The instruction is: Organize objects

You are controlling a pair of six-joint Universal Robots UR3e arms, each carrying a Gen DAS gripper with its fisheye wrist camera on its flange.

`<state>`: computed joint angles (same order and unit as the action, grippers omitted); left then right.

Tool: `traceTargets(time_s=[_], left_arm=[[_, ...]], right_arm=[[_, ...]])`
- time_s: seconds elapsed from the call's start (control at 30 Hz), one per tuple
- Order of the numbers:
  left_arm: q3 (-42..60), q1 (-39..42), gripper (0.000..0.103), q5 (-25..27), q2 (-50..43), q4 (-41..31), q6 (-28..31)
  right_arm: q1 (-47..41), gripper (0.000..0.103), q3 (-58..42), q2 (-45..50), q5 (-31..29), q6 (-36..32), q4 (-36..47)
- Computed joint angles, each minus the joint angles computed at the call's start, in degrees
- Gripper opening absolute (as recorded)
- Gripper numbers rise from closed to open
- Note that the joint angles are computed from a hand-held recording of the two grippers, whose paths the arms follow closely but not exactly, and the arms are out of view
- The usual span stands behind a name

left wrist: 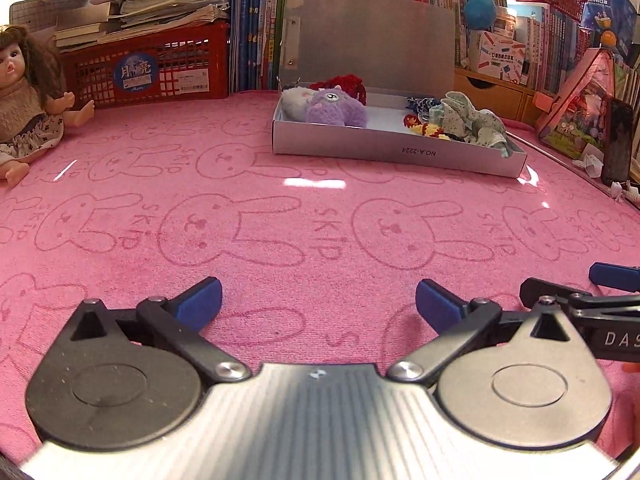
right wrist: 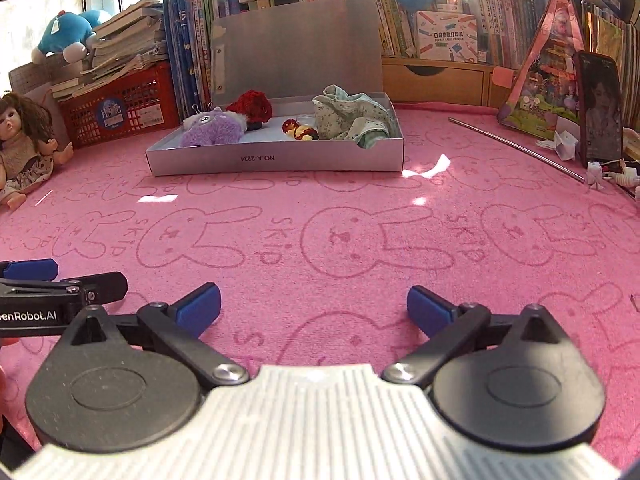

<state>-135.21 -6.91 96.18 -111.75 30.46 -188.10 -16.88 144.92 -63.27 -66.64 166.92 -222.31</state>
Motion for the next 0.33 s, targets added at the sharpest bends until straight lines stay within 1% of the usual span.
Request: traceTargets(time_s=[0.13,0.2,0.33], left_arm=[[1.85,-1.74,0.103,2.68,-0.80,-1.82,0.50],[2.11,-2.24,0.103,3.50,-1.42,-1.33,0.72],[2.08,-2.28,0.103,3.58,-1.48,-1.28,0.78]], right_arm=[[2.26,0.103,-0.42,0.79,-2.96,-1.29,-0.92],[2.22,0.103,-0.37,1.03,-2.76,-1.44,-1.26],[1.92,0.103,-0.42,0.92,-2.35,-1.51,-0.95]])
